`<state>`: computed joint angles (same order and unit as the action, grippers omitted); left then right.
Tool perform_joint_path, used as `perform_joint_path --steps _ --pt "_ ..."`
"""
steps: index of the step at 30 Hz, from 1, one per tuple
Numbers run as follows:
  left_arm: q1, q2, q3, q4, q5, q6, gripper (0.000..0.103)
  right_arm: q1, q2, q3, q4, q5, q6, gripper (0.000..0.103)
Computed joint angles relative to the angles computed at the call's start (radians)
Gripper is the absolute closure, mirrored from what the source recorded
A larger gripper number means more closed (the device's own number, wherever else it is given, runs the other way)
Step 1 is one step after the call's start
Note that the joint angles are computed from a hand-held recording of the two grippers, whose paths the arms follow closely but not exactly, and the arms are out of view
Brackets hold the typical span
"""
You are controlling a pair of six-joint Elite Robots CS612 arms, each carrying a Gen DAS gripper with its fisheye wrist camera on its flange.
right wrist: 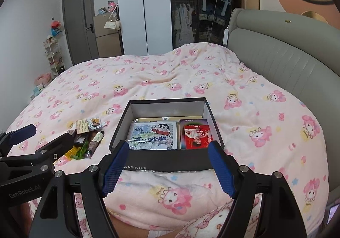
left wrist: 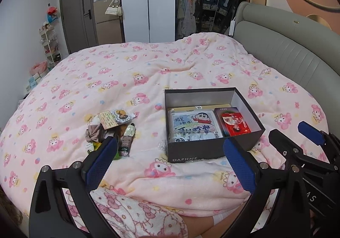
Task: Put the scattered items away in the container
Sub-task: 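Withdraw the left gripper from the black box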
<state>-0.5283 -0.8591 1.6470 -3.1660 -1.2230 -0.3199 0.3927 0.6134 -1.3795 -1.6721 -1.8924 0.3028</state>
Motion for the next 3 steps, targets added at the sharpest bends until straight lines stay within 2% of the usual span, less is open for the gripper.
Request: perform_joint_path --steps 3 --pt "0.004 0.0 0.001 0.007 -0.002 -0.005 0.002 0.001 -0.003 0.008 0.005 0.007 0.003 0.028"
